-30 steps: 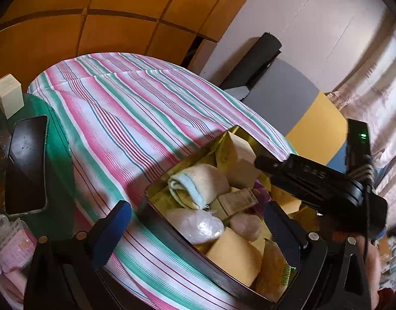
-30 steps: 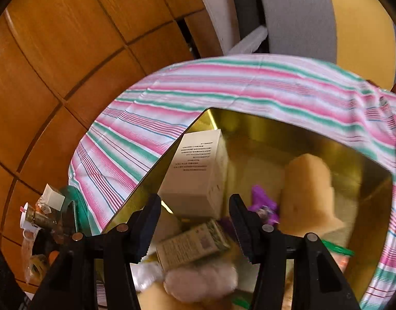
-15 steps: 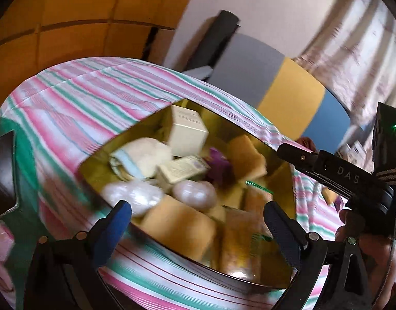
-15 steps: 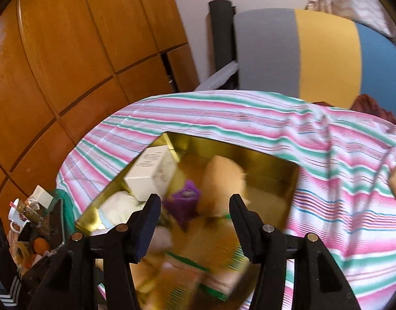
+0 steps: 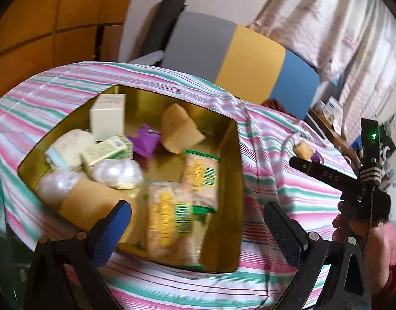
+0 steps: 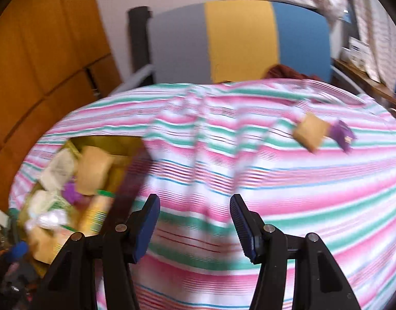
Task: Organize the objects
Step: 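Move both tools back toward the last sponge and purple packet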
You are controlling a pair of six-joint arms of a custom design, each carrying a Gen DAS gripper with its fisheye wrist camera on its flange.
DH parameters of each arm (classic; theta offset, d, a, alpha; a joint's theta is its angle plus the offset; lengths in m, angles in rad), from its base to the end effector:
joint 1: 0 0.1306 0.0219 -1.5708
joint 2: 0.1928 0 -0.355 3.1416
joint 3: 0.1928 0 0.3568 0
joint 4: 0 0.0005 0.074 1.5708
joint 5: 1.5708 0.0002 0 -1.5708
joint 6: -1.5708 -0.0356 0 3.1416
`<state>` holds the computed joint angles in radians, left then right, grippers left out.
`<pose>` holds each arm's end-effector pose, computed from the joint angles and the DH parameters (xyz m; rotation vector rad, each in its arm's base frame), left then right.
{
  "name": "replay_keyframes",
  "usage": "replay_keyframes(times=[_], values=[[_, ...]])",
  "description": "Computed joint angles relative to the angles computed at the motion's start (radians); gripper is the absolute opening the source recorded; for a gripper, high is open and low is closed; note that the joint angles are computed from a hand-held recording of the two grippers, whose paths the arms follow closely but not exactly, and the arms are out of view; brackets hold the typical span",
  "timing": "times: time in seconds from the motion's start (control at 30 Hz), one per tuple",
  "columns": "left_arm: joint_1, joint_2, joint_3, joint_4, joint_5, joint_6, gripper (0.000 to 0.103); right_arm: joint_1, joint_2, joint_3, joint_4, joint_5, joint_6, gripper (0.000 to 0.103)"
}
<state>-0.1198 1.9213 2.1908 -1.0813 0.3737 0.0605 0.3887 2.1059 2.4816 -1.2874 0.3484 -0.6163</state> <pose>0.6169 -0.0879 0.4516 0.2486 2.3612 -0.5308 0.6115 0.2368 0.4415 0.4168 2.3722 0.0252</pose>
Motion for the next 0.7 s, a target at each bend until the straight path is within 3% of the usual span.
replay_keyframes(times=[0.1,0.3,0.7], values=[[-0.026,0.009,0.019,-0.024,-0.003,-0.026,0.103,-0.021,-0.094,-0.173,0.053,0.026,-0.002,0.057],[-0.087,0.045,0.083,-0.080,-0.009,-0.058,0.103,-0.057,-0.189,-0.344,0.101,0.072,0.001,0.057],[-0.202,0.246,0.420,-0.280,-0.013,-0.084,0.103,-0.147,-0.296,-0.541,0.189,0.110,0.040,0.059]])
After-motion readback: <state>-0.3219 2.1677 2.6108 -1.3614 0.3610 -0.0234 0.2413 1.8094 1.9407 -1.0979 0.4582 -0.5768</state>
